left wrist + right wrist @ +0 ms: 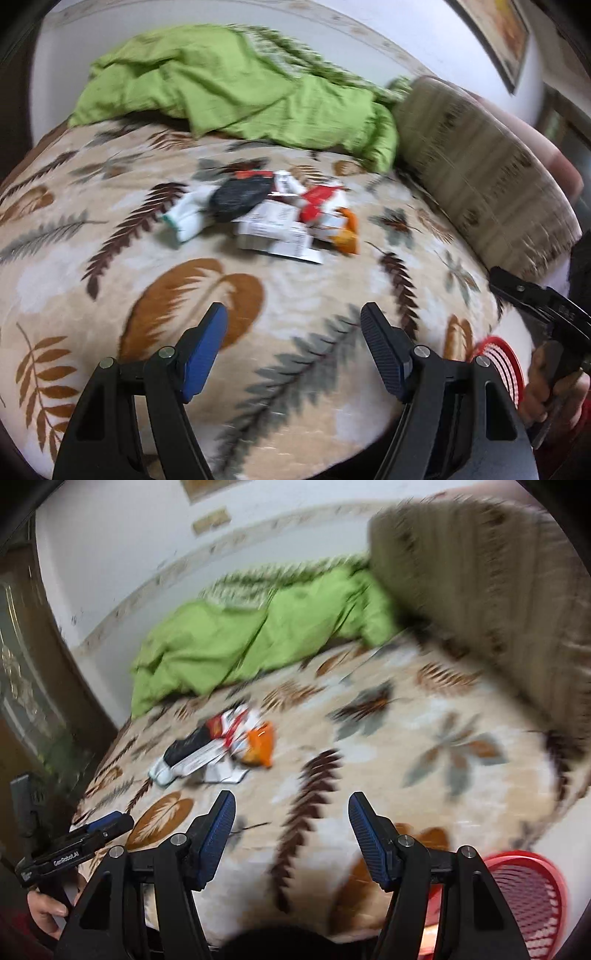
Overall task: Collect trash
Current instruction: 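Move both open tools back over the trash pile on the bed, then grasp the black plastic bag with the left tool while the right tool grasps the orange chip bag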
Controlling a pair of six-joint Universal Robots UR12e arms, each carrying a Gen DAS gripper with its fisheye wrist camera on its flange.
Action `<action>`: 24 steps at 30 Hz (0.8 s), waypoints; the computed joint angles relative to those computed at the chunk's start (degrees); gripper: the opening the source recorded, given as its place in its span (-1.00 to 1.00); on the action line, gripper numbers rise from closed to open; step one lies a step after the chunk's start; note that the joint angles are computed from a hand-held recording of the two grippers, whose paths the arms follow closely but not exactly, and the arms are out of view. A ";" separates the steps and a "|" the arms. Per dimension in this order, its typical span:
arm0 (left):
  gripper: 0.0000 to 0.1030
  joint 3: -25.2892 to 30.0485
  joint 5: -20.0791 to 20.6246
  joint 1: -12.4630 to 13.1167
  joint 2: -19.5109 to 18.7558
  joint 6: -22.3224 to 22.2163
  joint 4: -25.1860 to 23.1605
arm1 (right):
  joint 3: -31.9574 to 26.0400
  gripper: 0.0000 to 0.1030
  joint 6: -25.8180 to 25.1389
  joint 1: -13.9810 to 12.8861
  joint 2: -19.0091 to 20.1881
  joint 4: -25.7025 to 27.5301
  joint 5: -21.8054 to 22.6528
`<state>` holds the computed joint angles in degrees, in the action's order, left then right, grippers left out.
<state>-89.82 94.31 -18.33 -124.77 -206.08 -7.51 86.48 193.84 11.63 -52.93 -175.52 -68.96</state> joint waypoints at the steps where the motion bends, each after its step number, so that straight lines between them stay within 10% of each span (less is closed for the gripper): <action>1: 0.43 -0.23 0.41 0.34 0.03 -0.71 0.08 | -1.70 0.30 -0.02 0.24 0.95 1.76 0.58; 17: 0.43 2.66 -0.61 4.65 -2.22 -2.88 -2.00 | -35.61 0.30 2.65 3.81 20.99 27.16 2.62; 20: 0.43 5.20 -1.48 5.26 -3.32 -0.69 -3.22 | -35.42 -0.26 2.87 3.60 21.08 27.05 4.22; 23: 0.51 8.57 -2.70 5.63 -4.85 2.84 -4.71 | -31.01 -0.35 4.34 3.30 18.72 23.34 4.70; 24: 0.54 9.72 -2.77 5.69 -5.38 3.52 -5.46 | -29.72 -0.70 3.90 3.36 17.84 22.99 3.87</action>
<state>-80.10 91.54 -12.64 -130.15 -202.56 -12.97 56.76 197.74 14.98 -35.09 -152.53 -65.09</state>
